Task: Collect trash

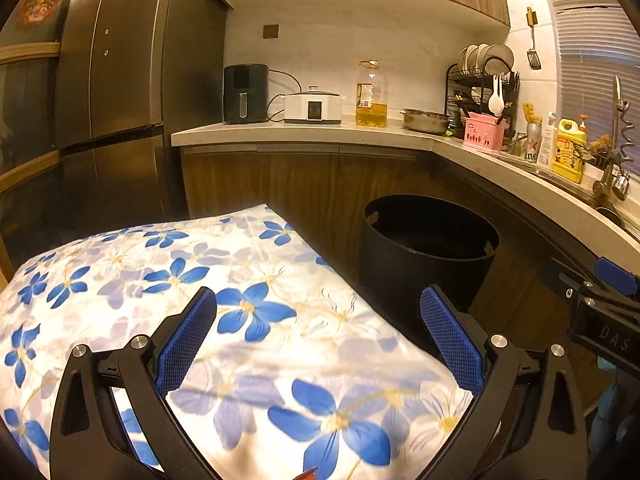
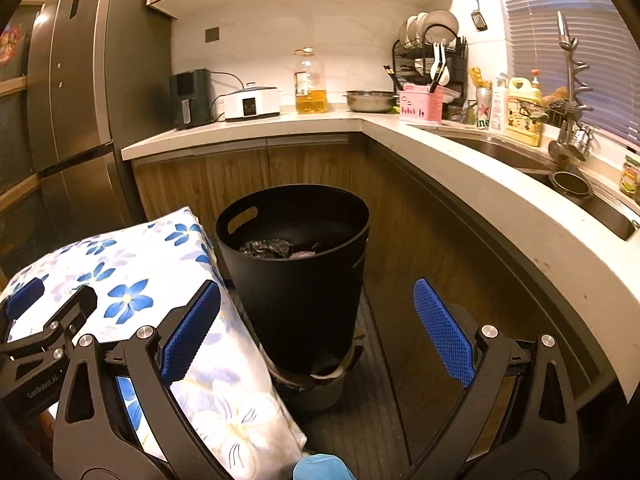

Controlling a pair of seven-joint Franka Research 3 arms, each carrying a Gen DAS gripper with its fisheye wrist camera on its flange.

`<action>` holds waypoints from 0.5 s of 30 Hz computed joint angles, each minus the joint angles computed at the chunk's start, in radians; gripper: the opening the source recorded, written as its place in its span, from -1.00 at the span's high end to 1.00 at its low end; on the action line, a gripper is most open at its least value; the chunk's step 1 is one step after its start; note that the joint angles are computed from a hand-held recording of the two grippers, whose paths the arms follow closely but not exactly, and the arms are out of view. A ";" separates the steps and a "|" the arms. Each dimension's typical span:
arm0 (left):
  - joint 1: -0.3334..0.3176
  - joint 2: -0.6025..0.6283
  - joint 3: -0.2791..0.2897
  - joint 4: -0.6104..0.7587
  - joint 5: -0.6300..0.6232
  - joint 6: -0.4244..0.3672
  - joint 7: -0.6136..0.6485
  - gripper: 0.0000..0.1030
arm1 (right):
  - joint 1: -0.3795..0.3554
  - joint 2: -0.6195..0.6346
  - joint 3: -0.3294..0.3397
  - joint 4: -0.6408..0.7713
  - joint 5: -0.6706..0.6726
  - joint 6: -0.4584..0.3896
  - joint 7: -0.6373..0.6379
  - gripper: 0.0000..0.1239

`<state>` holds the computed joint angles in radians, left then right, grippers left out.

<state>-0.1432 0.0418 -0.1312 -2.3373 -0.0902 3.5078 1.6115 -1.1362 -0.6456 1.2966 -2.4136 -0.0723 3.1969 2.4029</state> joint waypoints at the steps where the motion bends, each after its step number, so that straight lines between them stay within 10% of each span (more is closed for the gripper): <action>1: 0.006 -0.007 0.000 -0.011 0.020 0.004 -0.020 -0.89 | 0.021 -0.010 -0.014 -0.013 0.004 0.002 0.003 -0.55; 15: 0.094 -0.134 -0.019 -0.171 0.173 0.047 -0.169 -0.89 | 0.226 -0.096 -0.123 -0.114 0.002 -0.023 0.033 -0.55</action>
<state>-0.0491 -0.0920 -0.1503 -2.5080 0.0824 3.5544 1.4421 -0.9107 -0.7414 1.1734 -2.5276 -0.0703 3.1735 2.4363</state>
